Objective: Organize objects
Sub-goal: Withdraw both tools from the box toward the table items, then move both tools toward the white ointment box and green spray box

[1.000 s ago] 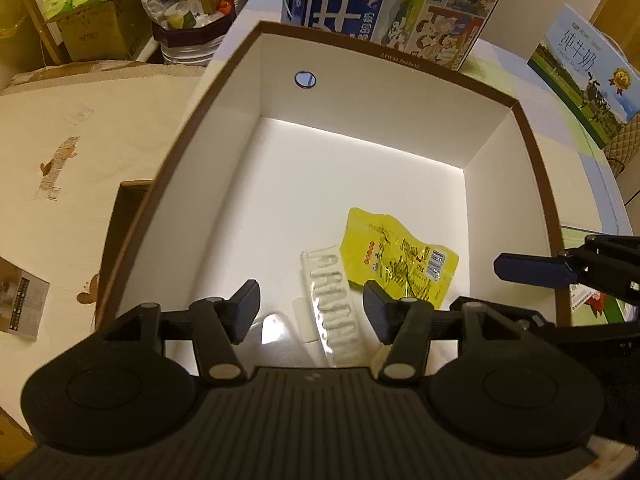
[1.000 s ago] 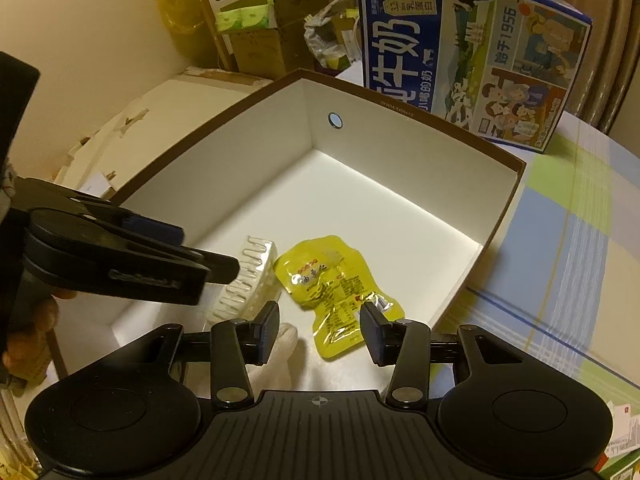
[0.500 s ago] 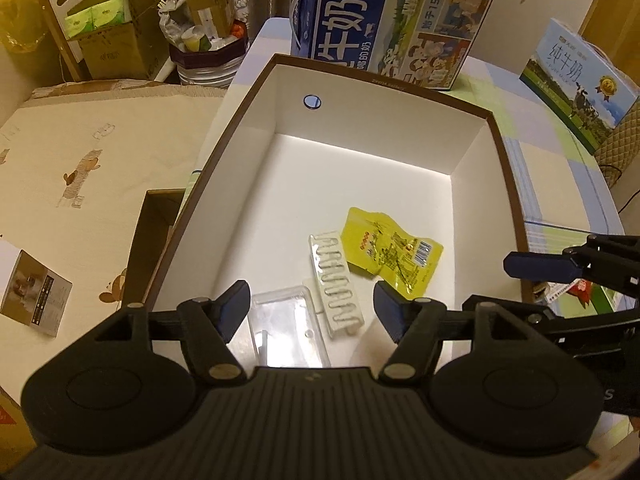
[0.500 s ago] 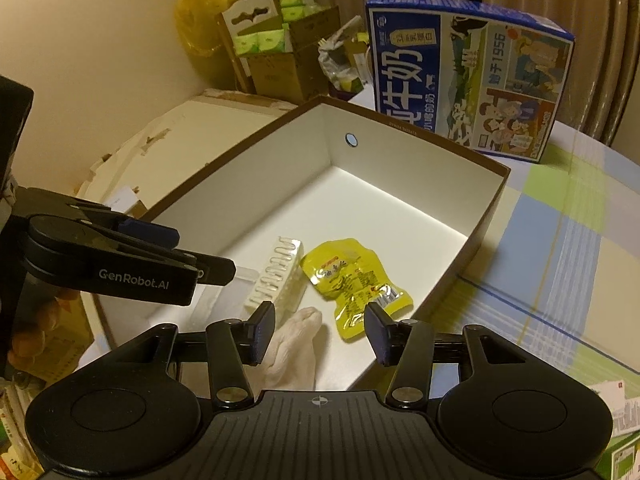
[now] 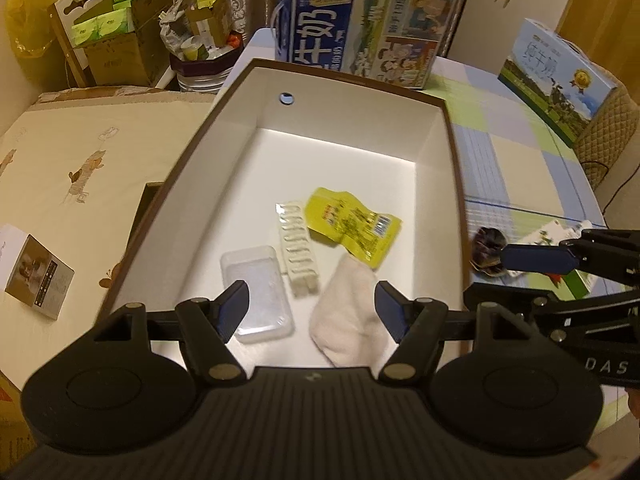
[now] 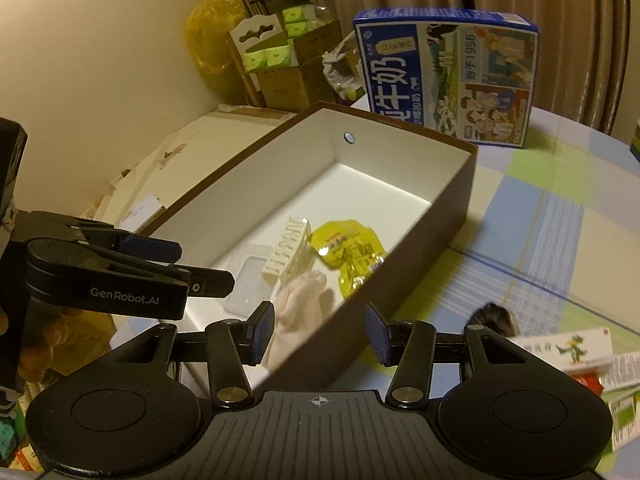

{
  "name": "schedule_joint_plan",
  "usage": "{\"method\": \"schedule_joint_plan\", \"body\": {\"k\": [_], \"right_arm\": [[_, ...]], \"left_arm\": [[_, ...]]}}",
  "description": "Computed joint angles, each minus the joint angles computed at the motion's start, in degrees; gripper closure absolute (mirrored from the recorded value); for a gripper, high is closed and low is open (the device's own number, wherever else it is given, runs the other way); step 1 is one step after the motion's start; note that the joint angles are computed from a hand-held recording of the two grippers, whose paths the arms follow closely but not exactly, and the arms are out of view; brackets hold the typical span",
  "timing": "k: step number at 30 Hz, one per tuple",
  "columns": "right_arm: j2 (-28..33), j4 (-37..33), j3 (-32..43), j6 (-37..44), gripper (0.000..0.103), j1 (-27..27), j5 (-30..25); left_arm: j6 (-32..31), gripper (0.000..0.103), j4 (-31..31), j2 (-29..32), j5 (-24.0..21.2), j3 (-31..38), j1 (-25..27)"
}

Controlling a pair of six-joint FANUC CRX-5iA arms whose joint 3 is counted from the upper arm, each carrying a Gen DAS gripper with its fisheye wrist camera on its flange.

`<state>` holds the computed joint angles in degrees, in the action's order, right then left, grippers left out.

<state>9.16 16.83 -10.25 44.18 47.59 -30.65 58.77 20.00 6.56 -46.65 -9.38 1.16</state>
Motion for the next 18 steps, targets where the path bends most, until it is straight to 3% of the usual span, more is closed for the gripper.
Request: {"method": "schedule_joint_plan", "body": {"k": [18], "right_arm": [[-14.9,-3.2,-13.7,-1.8,0.055,-1.4,-1.0]], "left_arm": [[6.3,0.038,-2.2,-7.6,0.5,-6.5,-7.8]]}}
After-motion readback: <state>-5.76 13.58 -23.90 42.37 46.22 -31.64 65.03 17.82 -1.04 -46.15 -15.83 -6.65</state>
